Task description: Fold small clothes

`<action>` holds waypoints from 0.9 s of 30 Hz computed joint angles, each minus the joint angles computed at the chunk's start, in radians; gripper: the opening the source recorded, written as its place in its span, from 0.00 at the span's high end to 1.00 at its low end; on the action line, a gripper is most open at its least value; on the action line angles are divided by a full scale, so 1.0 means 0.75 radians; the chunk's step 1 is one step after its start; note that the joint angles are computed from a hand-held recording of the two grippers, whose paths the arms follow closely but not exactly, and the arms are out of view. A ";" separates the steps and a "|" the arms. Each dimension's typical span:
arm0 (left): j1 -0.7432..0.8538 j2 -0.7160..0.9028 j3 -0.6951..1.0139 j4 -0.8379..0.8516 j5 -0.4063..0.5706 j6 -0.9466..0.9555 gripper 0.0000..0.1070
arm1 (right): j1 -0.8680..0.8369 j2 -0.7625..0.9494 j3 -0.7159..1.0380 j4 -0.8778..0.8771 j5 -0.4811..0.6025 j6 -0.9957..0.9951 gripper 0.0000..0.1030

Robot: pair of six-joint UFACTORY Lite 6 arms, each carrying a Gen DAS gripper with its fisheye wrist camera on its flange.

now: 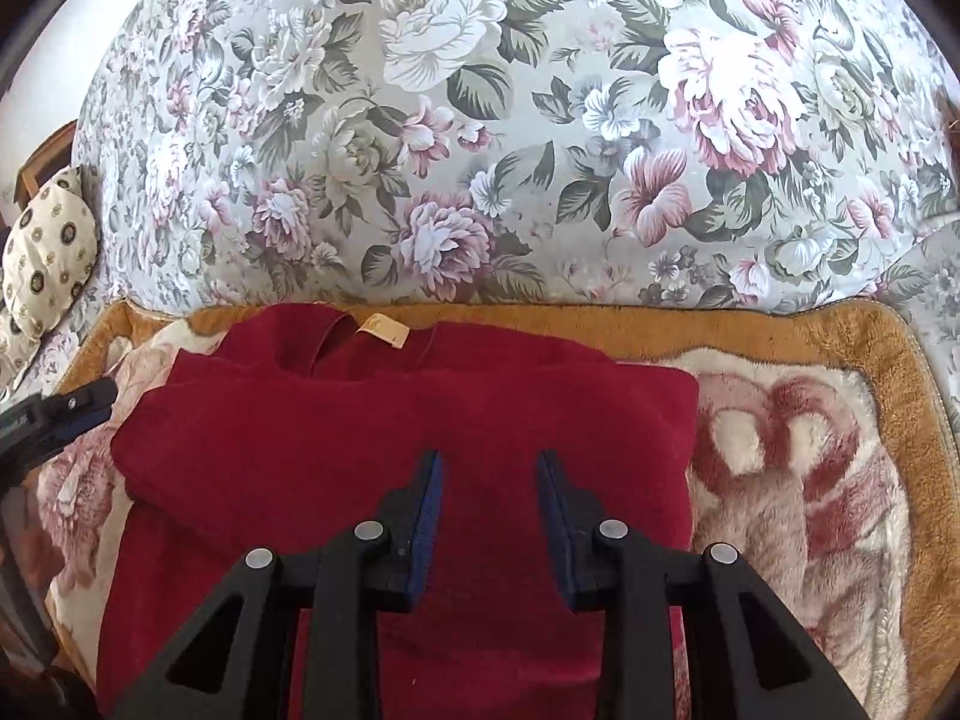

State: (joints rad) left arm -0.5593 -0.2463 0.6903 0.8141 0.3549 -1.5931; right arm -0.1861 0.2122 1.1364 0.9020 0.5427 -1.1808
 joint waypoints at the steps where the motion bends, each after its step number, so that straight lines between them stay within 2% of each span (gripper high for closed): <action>1: -0.025 0.082 0.039 -0.001 0.023 0.003 0.43 | 0.028 0.079 0.056 -0.071 -0.037 0.072 0.71; 3: -0.074 0.227 0.099 0.032 0.085 -0.014 0.43 | 0.062 0.200 0.128 -0.116 -0.089 0.113 0.71; 4: -0.105 0.274 0.120 0.107 0.132 -0.075 0.43 | 0.064 0.205 0.128 -0.058 -0.110 0.051 0.71; 6: -0.145 0.304 0.138 0.180 0.202 -0.132 0.43 | 0.066 0.189 0.128 -0.109 -0.100 0.093 0.71; 8: -0.128 0.265 0.109 0.160 0.181 -0.125 0.43 | 0.025 0.088 0.069 -0.117 -0.026 0.103 0.71; 11: -0.082 0.191 0.043 0.098 0.138 -0.100 0.43 | -0.074 -0.107 -0.099 -0.063 0.079 -0.028 0.71; 13: -0.041 0.165 0.004 0.055 0.079 -0.075 0.40 | -0.129 -0.211 -0.229 -0.041 0.069 -0.117 0.71; 16: -0.002 0.139 -0.042 -0.018 0.003 -0.046 0.37 | -0.163 -0.211 -0.329 0.016 0.013 -0.276 0.70; 18: 0.052 0.039 -0.089 -0.228 -0.018 0.133 0.37 | -0.181 -0.253 -0.356 0.022 0.020 -0.307 0.70; 19: 0.070 -0.026 -0.111 -0.317 0.005 0.206 0.38 | -0.195 -0.291 -0.352 -0.035 0.056 -0.239 0.70; 22: 0.054 -0.293 -0.263 -0.383 0.097 0.199 0.37 | -0.320 -0.396 -0.376 0.002 0.253 -0.260 0.70; 24: 0.017 -0.438 -0.366 -0.469 0.133 0.216 0.37 | -0.386 -0.440 -0.413 -0.032 0.309 -0.255 0.69; 25: -0.015 -0.459 -0.389 -0.482 0.142 0.209 0.37 | -0.413 -0.465 -0.443 -0.054 0.300 -0.249 0.69; 27: -0.166 -0.439 -0.390 -0.341 0.226 0.027 0.37 | -0.448 -0.486 -0.488 -0.080 0.259 -0.243 0.69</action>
State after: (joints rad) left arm -0.6836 -0.5758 0.3978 0.5580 0.5245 -1.5726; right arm -0.5223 -0.1523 0.7704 0.8421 0.7371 -1.3633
